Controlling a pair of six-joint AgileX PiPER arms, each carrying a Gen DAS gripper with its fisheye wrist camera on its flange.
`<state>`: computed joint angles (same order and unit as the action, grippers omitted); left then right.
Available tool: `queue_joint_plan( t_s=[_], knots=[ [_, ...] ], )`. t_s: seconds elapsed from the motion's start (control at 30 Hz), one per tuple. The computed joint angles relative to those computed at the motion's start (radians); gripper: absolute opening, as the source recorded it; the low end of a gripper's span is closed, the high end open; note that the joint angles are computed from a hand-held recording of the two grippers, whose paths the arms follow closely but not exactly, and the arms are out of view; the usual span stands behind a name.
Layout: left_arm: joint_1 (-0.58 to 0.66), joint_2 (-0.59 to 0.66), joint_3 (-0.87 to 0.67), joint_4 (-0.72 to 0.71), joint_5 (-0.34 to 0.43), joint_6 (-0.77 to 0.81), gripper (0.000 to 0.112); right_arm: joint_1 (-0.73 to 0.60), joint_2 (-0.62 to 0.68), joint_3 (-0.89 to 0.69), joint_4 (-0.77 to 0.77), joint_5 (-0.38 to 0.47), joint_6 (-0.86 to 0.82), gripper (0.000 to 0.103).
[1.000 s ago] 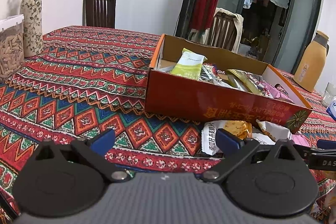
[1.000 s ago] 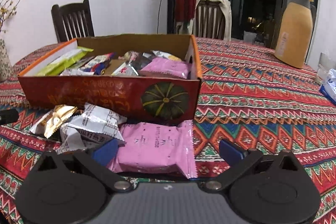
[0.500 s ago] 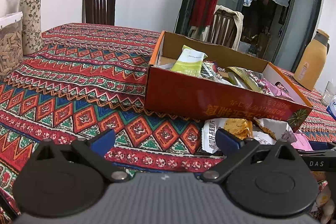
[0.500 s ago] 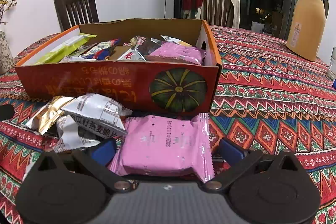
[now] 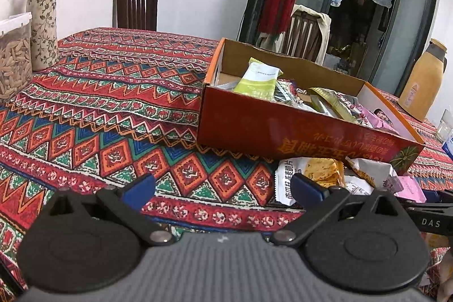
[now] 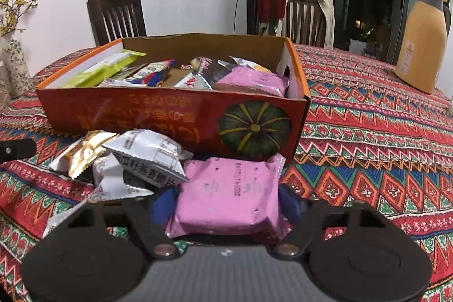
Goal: Organize snacks
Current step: 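Grasp the pink snack packet with the right gripper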
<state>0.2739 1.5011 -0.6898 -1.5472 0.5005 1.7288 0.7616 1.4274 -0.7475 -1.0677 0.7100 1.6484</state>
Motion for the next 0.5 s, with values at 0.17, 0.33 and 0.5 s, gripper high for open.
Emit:
queue_joint_plan(
  t_s=[0.17, 0.33, 0.5],
  knots=[
    [-0.008, 0.006, -0.004, 0.004, -0.016, -0.007, 0.103, 0.076, -0.01, 0.007, -0.067, 0.091, 0.067, 0.063],
    [-0.014, 0.008, -0.006, 0.006, -0.026, -0.013, 0.103, 0.139, -0.062, 0.04, -0.095, 0.163, 0.14, 0.063],
    [-0.043, -0.011, 0.001, -0.003, -0.083, -0.015, 0.103, 0.208, -0.109, 0.072, -0.106, 0.238, 0.195, 0.063]
  ],
)
